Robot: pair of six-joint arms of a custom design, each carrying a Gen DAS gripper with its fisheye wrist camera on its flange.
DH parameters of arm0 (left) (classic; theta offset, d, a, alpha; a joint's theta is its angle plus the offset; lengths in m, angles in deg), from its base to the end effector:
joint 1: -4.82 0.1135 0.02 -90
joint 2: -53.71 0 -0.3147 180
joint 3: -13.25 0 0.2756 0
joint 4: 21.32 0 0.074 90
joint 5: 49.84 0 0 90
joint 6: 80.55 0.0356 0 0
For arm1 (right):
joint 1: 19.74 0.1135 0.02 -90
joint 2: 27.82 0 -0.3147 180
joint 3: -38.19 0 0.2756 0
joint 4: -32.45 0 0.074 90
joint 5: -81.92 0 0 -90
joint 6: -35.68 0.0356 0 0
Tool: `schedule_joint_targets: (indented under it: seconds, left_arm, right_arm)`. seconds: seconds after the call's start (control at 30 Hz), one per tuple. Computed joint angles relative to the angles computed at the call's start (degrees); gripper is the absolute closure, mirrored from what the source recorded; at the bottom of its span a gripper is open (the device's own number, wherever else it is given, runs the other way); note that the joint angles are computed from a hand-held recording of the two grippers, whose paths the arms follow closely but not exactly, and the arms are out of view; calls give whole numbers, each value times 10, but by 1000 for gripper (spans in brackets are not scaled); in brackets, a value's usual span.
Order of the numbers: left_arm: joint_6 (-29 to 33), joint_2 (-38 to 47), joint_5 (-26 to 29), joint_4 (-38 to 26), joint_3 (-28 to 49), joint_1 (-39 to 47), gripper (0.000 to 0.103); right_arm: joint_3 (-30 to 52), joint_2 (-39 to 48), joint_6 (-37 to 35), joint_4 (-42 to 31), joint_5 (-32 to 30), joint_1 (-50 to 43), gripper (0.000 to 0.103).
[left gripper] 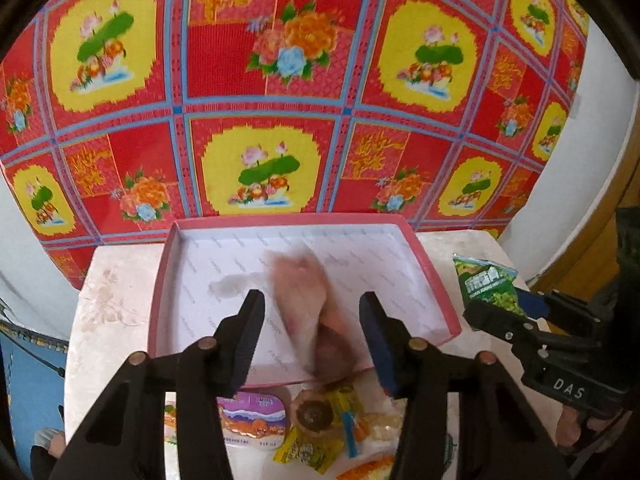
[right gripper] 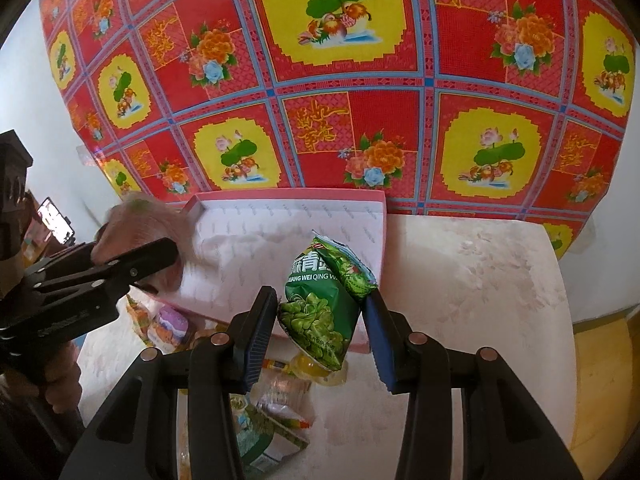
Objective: Organize snacks
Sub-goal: 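Release the pouch into the pink tray with the left tool while the right tool lowers the green bag in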
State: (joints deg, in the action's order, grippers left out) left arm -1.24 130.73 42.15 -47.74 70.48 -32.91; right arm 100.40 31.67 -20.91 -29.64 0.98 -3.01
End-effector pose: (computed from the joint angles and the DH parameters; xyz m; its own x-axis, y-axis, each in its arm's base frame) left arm 0.2242 -0.1751 0.2477 -0.6780 0.2902 -0.6754 0.5137 0.8442 -0.1530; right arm 0.1847 0.0497 0.3038 -0.8021 0.3267 -0.4999 0.2806 0.9451 0.1674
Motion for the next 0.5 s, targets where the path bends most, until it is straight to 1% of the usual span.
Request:
schedule_joint_targets:
  seconds: [0.23, 0.5]
  left_arm:
    - [1, 46, 8, 17, 5, 15, 53]
    - [0, 74, -5, 7, 14, 22, 53]
  right_arm:
    - [-19, 25, -4, 36, -19, -13, 58]
    - [-32, 49, -15, 64, -31, -25, 58]
